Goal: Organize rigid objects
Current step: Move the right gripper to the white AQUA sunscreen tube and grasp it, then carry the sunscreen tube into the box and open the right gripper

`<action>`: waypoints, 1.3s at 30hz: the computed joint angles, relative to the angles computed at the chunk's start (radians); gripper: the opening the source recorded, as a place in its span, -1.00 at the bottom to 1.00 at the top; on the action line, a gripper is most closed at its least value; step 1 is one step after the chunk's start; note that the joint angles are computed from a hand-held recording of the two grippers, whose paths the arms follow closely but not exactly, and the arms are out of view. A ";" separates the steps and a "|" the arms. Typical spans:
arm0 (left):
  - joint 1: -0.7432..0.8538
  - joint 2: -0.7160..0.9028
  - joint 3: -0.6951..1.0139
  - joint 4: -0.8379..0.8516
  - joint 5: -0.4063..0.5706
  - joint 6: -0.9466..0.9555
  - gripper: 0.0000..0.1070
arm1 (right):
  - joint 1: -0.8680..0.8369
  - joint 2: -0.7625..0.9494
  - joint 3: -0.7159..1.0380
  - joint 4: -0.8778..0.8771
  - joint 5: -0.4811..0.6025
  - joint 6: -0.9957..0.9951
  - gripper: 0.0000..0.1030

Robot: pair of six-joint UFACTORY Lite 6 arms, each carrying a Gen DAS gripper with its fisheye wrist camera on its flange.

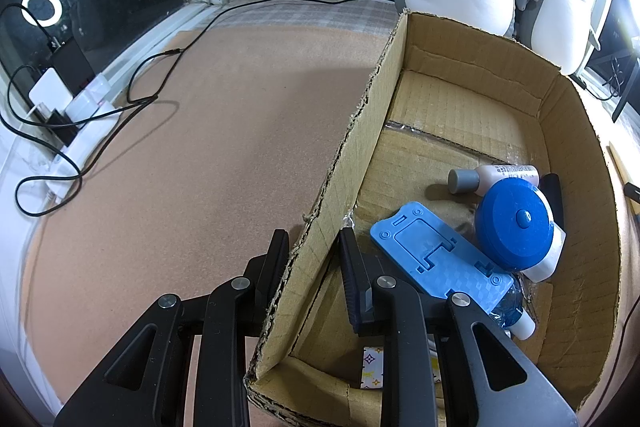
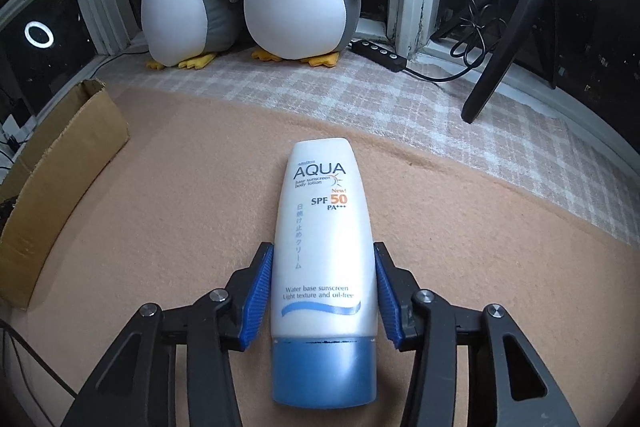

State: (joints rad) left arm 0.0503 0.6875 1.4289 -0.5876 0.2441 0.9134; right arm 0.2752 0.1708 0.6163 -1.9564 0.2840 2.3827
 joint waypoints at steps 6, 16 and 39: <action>0.004 0.003 0.006 -0.008 0.006 0.008 -0.57 | 0.040 -0.023 0.000 0.187 0.000 -0.141 -0.15; 0.004 0.003 0.006 -0.006 0.006 0.006 -0.58 | 0.196 -0.106 0.076 0.630 0.076 -0.508 -0.15; -0.002 0.008 0.012 -0.035 0.010 0.016 -0.58 | 0.496 0.334 0.880 1.135 0.199 -1.073 -0.15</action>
